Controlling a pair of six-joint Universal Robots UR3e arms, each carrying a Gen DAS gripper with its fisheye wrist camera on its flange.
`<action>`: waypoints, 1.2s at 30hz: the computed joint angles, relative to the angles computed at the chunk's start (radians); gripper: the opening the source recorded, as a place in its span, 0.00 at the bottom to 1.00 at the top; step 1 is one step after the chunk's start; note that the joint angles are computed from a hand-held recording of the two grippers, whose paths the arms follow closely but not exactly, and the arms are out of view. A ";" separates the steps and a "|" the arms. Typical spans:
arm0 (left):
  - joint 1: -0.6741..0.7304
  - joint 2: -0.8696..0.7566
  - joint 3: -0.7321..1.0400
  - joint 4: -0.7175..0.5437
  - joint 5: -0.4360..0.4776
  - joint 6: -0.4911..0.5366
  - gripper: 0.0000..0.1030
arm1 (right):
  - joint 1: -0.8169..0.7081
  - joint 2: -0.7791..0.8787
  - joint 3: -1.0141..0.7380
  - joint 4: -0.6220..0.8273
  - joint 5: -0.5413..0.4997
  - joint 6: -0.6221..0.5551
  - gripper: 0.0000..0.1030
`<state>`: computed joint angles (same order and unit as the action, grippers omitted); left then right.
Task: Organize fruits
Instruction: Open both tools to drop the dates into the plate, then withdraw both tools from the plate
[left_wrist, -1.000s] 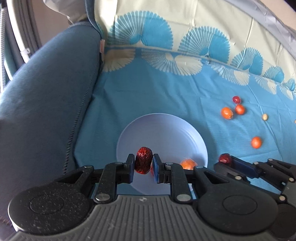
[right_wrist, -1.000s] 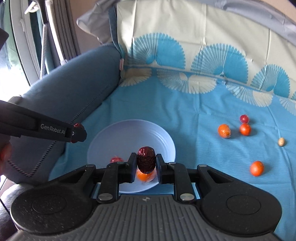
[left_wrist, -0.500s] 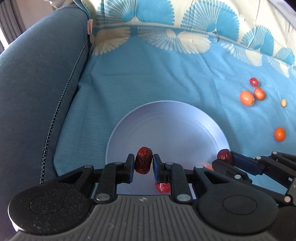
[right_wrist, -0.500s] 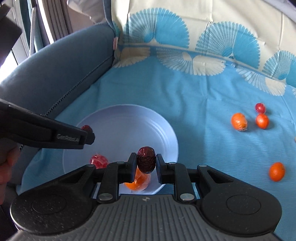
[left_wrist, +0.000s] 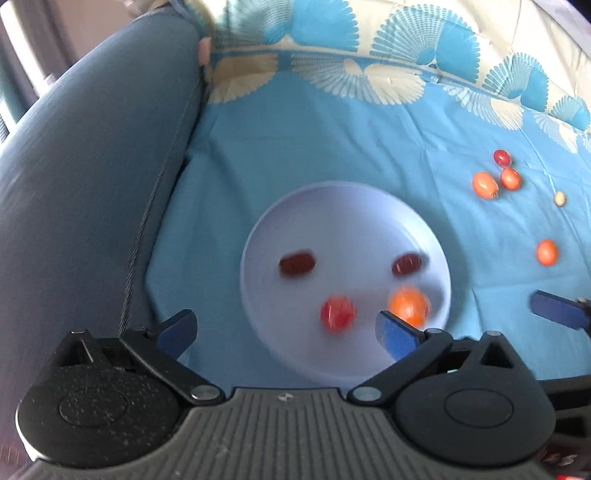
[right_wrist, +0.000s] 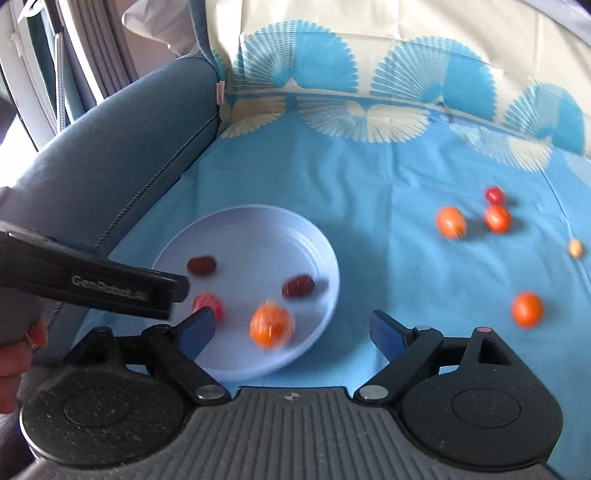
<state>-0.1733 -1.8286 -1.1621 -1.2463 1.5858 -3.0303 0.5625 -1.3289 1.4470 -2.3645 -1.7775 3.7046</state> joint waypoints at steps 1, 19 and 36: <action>0.010 0.046 -0.032 -0.014 -0.012 -0.003 0.99 | 0.014 -0.038 0.017 0.025 -0.010 0.024 0.91; 0.169 0.720 -0.248 -0.374 -0.131 0.045 1.00 | 0.526 -0.219 -0.149 0.442 -0.409 0.448 0.97; 0.149 0.806 -0.207 -0.409 -0.139 0.046 1.00 | 0.674 -0.172 -0.275 0.559 -0.562 0.539 0.99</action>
<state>-0.0246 -1.0225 -1.3689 -1.6549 1.4471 -2.9843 1.2361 -1.5008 1.1722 -1.8057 -2.3390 4.2433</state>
